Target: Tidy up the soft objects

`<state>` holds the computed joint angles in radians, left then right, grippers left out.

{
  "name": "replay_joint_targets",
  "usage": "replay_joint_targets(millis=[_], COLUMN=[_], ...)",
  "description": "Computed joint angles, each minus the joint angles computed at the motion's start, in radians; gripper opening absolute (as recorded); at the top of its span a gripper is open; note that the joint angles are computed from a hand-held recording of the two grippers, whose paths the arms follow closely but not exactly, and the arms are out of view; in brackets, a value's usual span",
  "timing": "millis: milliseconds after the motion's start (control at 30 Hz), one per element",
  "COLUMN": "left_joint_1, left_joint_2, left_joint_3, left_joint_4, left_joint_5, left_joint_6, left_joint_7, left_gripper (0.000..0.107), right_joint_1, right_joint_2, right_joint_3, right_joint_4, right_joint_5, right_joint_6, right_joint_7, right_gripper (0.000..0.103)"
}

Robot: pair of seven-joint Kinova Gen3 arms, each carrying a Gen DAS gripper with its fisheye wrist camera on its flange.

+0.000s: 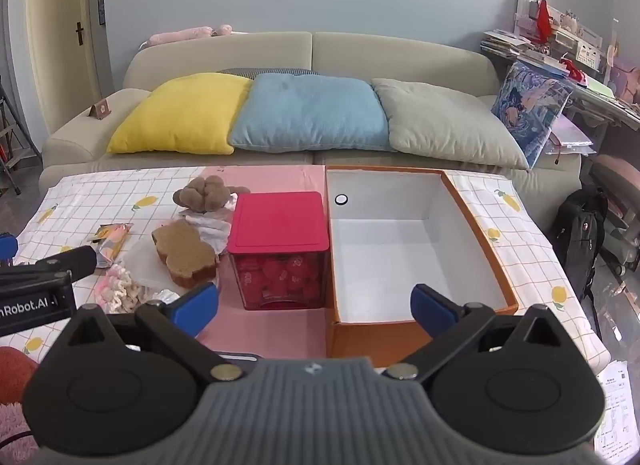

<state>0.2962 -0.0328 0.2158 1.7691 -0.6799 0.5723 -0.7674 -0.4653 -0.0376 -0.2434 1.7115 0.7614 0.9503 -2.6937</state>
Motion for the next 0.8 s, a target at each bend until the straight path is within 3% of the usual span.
replay_joint_targets(millis=[367,600,800], left_joint_1=[-0.01,-0.019,-0.026], left_joint_2=[-0.008,-0.015,-0.016], left_joint_3=[-0.006,0.005,0.001], left_joint_4=[-0.002,0.012,0.012], left_joint_5=[0.079,0.058,0.099], left_joint_6=[-0.029,-0.054,-0.076], left_joint_7=[-0.05,-0.05,-0.106], left_gripper=[0.103,0.103,0.103], right_joint_1=[0.012,0.012,0.013], right_joint_2=[-0.012,-0.011,-0.007], right_joint_3=[0.0,-0.005,-0.005], right_joint_4=[0.026,0.023,0.022], right_joint_5=[0.01,0.021,0.022], right_joint_6=[-0.019,-0.01,-0.007], right_joint_7=[-0.02,-0.038,-0.044], right_gripper=[0.1,0.1,0.1])
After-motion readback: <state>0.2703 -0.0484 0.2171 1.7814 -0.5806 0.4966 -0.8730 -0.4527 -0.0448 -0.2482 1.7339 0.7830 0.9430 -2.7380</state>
